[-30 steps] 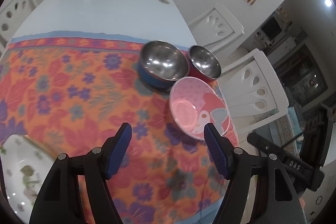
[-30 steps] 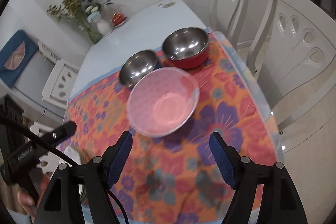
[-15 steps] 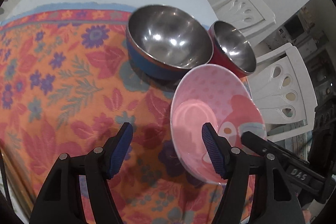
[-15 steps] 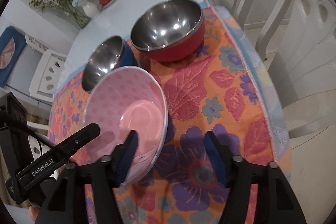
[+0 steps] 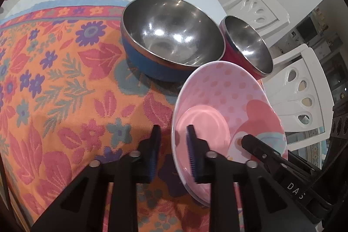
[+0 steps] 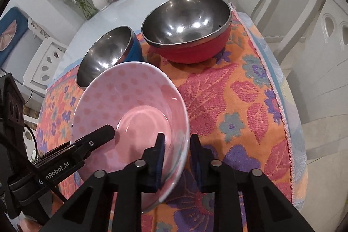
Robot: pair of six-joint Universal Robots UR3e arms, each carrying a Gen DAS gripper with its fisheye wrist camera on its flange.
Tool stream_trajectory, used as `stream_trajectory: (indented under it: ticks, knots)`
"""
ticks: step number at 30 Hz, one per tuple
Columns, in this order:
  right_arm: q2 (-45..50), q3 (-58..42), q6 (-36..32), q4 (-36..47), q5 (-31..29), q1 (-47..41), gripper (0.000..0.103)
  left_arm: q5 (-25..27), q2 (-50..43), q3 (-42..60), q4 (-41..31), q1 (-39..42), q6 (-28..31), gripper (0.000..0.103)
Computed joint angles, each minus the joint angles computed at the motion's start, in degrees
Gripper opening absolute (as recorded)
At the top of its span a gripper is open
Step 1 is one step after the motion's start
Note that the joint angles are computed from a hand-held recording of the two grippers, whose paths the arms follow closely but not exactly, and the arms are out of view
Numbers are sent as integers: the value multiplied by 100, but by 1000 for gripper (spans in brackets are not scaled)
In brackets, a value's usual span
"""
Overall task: Organize plates and bowls
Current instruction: 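Close both grippers on the rim of the pink patterned bowl, then lift the pink bowl with both grippers and carry it beside the plate stack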
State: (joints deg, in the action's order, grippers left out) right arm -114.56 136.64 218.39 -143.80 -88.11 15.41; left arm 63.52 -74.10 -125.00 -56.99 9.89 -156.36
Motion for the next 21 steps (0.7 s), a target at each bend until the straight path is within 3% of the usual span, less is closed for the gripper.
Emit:
stream_trajectory:
  ticks: [5, 10, 16, 21]
  knots:
    - [179, -207, 8, 61, -294, 344, 13, -151, 206, -142, -11, -1, 63, 18]
    - [-144, -453, 217, 579, -526, 750, 13, -446, 904, -215, -850, 388, 539, 18]
    - [-283, -1155, 991, 1425, -1118, 1796, 13, -800, 2502, 91, -3350, 1499, 1895, 18]
    - [-60, -1802, 1881, 2034, -1513, 2778, 13, -811, 3725, 883, -6356, 3070, 3863, 18]
